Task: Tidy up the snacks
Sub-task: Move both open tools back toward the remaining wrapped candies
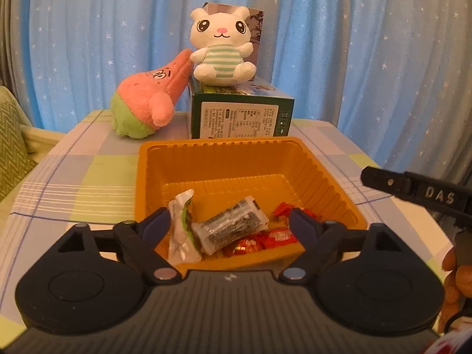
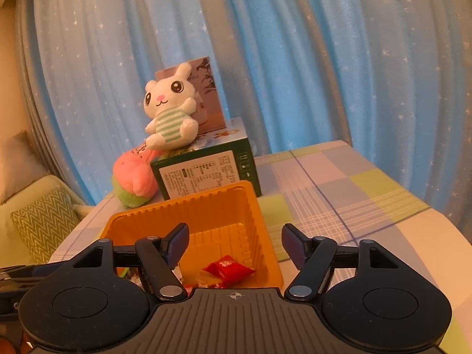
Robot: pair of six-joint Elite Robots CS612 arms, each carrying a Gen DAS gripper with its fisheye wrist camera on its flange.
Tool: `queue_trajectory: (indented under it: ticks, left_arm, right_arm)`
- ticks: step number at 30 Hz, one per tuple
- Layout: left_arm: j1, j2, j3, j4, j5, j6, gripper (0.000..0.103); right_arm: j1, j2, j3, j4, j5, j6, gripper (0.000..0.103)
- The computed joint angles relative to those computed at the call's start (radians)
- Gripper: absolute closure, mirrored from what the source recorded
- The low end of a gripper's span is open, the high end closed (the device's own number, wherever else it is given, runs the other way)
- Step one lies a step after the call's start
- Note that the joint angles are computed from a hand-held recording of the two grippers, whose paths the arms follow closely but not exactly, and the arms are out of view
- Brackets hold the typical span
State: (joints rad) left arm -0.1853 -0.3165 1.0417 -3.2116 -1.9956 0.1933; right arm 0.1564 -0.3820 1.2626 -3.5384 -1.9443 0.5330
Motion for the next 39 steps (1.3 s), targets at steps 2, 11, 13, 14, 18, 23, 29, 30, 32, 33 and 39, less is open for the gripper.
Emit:
queue_trajectory:
  ticks: [2, 11, 13, 14, 18, 23, 29, 30, 32, 33, 39]
  left_arm:
    - [0.006, -0.014, 0.032, -0.024, -0.004, -0.013, 0.009]
    - [0.034, -0.082, 0.173, -0.049, -0.016, -0.043, 0.001]
    - [0.04, -0.098, 0.208, -0.057, -0.014, -0.042, 0.001]
    - [0.043, -0.105, 0.224, -0.06, -0.014, -0.041, 0.001]
    - [0.054, -0.134, 0.286, -0.074, -0.014, -0.023, 0.001]
    - [0.065, -0.16, 0.342, -0.096, -0.024, 0.017, 0.001]
    - [0.072, -0.18, 0.368, -0.045, -0.033, 0.126, 0.001]
    - [0.072, -0.182, 0.367, -0.024, -0.033, 0.148, 0.001]
    - [0.072, -0.183, 0.365, 0.006, -0.034, 0.183, 0.001]
    - [0.072, -0.182, 0.363, 0.021, -0.034, 0.2, 0.001]
    - [0.069, -0.17, 0.348, 0.062, -0.032, 0.294, 0.001]
  right_arm:
    - [0.005, -0.012, 0.026, -0.012, -0.011, 0.008, 0.026]
    - [0.032, -0.082, 0.148, 0.024, 0.01, 0.063, 0.023]
    - [0.04, -0.097, 0.176, 0.047, 0.022, 0.082, 0.023]
    - [0.043, -0.105, 0.19, 0.057, 0.027, 0.097, 0.023]
    - [0.053, -0.13, 0.242, 0.094, 0.05, 0.153, 0.023]
    - [0.066, -0.15, 0.29, 0.107, 0.056, 0.194, 0.023]
    - [0.076, -0.157, 0.312, 0.094, 0.048, 0.19, 0.023]
    - [0.077, -0.158, 0.314, 0.095, 0.047, 0.188, 0.023]
    - [0.076, -0.159, 0.316, 0.098, 0.048, 0.188, 0.023]
    - [0.076, -0.159, 0.317, 0.099, 0.049, 0.186, 0.023]
    - [0.075, -0.157, 0.312, 0.123, 0.058, 0.182, 0.023]
